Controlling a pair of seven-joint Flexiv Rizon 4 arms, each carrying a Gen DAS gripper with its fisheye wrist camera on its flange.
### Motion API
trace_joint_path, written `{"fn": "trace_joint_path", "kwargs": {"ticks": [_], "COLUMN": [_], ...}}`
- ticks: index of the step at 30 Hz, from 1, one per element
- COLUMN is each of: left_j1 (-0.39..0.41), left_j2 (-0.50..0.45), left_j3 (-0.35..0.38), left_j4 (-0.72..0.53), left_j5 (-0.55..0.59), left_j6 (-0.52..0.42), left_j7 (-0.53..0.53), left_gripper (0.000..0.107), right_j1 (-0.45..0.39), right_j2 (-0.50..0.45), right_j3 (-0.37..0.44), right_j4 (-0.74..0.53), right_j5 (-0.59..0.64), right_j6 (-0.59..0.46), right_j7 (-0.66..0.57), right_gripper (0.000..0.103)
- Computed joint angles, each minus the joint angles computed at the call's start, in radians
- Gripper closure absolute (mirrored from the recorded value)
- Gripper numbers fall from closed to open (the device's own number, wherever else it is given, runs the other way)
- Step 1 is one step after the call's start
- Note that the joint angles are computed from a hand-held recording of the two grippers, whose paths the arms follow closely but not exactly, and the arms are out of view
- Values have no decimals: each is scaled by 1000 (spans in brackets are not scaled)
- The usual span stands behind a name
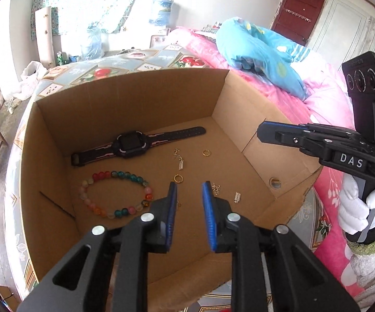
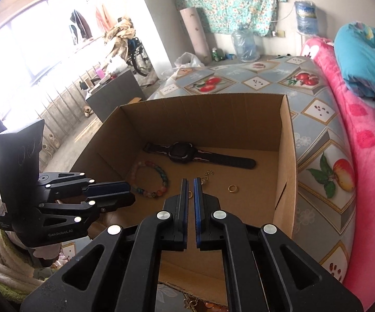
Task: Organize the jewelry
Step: 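Open the right gripper to drop the charm into the box, then move the right gripper back to the gold knot charm on the table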
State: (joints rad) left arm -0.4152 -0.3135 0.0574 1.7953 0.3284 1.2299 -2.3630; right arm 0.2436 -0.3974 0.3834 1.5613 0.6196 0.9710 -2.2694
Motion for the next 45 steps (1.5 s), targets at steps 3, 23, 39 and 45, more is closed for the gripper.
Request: {"fn": "trace_joint_path", "kwargs": {"ticks": [3,23,39,45], "left_j1": [-35,-201,-199,-193], "left_j2": [26,23,-44,-35], "left_j3": [38,-8,-31,-25], "left_j4": [28,2,-22,-1], "left_j5": [83,418,403,409], "left_j6": [92,-33,-220,-196], "left_j7": [-76,-321,-337,-357], "left_gripper": [76,34,34,32], "right_j1": [-51,-19,16,-17], "right_j2": [43,212,82,82], "right_j3": [36,-82,11,55], "right_j4": [28,344,384,390], "right_j5": [99,371,108,111], "right_j6": [24,64,277,275], "right_j7": [-89,-206,-39,-52], "right_gripper": [97,82,84,84]}}
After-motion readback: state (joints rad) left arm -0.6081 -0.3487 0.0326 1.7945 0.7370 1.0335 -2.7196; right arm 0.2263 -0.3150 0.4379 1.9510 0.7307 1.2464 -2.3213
